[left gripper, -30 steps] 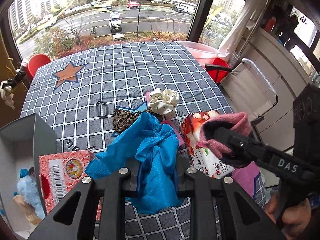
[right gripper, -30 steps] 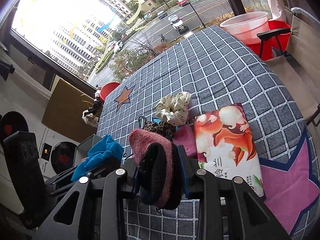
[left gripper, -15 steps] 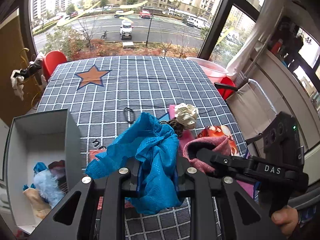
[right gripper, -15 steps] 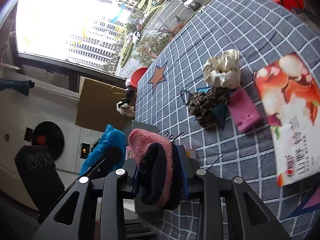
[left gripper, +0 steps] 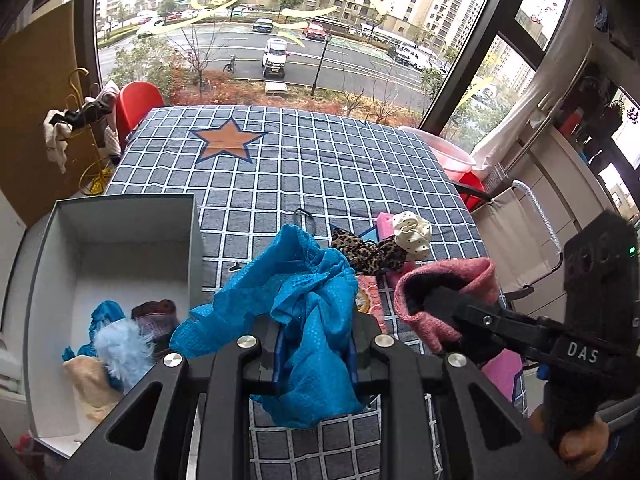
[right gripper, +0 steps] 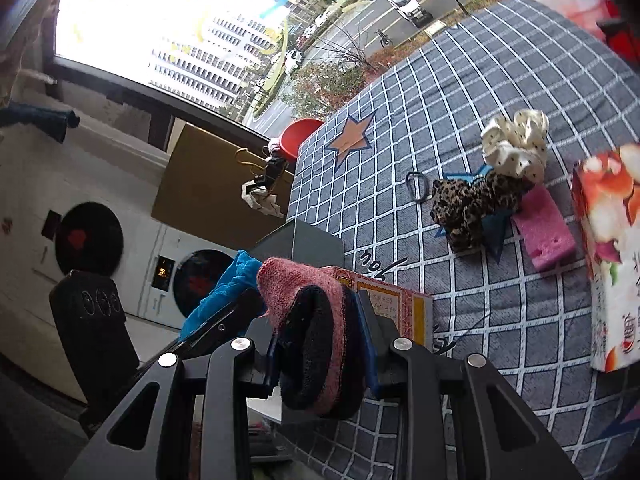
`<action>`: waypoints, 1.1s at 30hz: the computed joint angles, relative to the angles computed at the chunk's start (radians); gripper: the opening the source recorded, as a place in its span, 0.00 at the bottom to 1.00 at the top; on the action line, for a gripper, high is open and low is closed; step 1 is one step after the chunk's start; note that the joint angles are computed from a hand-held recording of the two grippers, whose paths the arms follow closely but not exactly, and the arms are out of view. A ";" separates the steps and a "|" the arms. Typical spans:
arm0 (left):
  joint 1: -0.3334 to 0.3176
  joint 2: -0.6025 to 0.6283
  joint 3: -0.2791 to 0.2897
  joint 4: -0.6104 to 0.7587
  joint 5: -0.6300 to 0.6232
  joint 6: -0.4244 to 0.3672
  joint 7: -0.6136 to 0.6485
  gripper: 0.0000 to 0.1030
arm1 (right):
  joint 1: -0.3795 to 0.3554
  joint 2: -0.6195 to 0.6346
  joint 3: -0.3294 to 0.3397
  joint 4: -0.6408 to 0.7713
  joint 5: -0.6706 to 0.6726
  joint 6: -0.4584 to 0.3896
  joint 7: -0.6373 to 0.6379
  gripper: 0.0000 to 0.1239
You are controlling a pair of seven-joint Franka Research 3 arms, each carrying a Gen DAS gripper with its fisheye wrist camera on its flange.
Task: Organize soft objects
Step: 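Bring the blue bag over the box with the left gripper while the right gripper brings the sock over it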
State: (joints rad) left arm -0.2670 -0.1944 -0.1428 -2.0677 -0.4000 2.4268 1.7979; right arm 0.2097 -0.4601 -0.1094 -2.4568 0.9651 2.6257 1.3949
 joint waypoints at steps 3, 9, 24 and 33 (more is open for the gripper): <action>0.006 -0.006 0.013 -0.006 -0.014 -0.018 0.018 0.24 | -0.036 0.019 0.063 0.038 -0.162 -0.009 0.067 0.27; 0.035 -0.012 0.023 -0.018 0.049 -0.029 0.052 0.24 | -0.087 0.072 0.158 0.135 -0.536 -0.095 0.172 0.27; 0.105 -0.033 0.070 -0.083 0.041 -0.035 0.123 0.24 | -0.004 0.222 0.283 0.342 -1.156 -0.238 0.232 0.27; 0.157 -0.065 0.110 -0.152 0.042 -0.041 0.126 0.24 | 0.088 0.287 0.293 0.367 -1.216 -0.212 0.229 0.27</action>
State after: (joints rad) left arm -0.1097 -0.2592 -0.0325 -2.2201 -0.3583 2.3861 1.9238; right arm 0.2979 -0.1726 0.1833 -2.0895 -0.2509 2.4140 1.6241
